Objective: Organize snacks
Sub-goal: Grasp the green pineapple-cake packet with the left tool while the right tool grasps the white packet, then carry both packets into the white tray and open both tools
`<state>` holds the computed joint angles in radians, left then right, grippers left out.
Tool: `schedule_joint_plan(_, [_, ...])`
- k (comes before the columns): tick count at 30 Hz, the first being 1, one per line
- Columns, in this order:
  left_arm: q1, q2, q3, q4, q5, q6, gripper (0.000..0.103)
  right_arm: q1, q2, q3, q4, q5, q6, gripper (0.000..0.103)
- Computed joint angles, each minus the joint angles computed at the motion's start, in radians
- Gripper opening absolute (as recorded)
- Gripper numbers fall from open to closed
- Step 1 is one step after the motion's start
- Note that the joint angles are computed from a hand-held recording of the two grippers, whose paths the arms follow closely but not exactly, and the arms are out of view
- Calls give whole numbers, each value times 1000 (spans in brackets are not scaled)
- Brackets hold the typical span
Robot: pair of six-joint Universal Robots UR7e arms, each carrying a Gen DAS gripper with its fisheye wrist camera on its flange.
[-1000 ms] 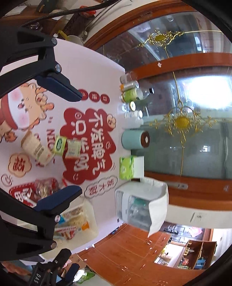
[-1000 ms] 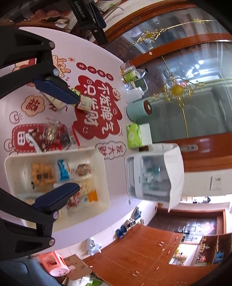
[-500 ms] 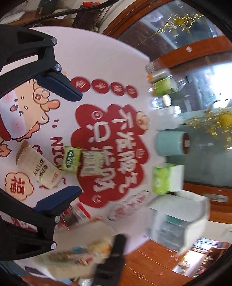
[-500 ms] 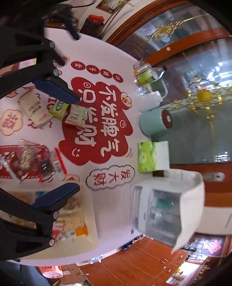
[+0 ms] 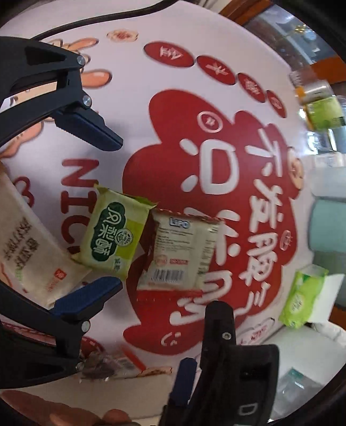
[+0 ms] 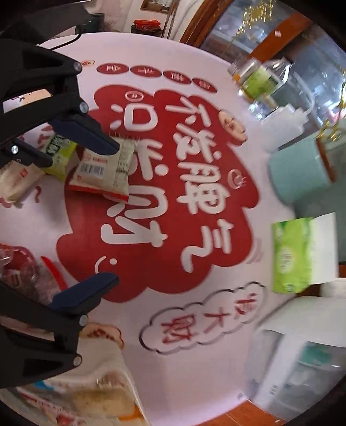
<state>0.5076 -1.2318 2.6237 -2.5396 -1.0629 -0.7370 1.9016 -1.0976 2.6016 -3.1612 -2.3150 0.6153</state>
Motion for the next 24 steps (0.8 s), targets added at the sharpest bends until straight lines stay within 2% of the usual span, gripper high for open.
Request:
schedule_joint_plan(2, [-13,20,17,-51,28,6,91,-28,20,10,-50,28,-23,90])
schedule_joint_plan(4, [-11,23,22,-76,36,20,84,-38,42,9,-78,36,-41,90])
schedule_joint_plan(6, [-13,14,27,-87,52,27,60,-43,62,3,-91,47,-49,90])
schedule_joint_plan(8, [2,-13,32,-82,53,48,56,-51,87,-4,-106,66,-57,90])
schedule_joint_plan(9, [8,-32,40,-89,48,59,51,-54,100,-10,-110,73,-57,90])
schedule_joint_plan(13, [17,-129,68,-22,78,46,50,-55,150,-35,-118,88,-45,91])
schedule_joint_plan(16, [36,-196,81,37,111,24,50,-26,186,-76,-81,62,-20,91])
schedule_joint_plan(21, [133,-258,63,67,135,58,49,38,257,-181,108,-48,57,91])
schedule_joint_plan(24, [155,-283,56,95,140,54,49,55,281,-204,136,-80,83,91])
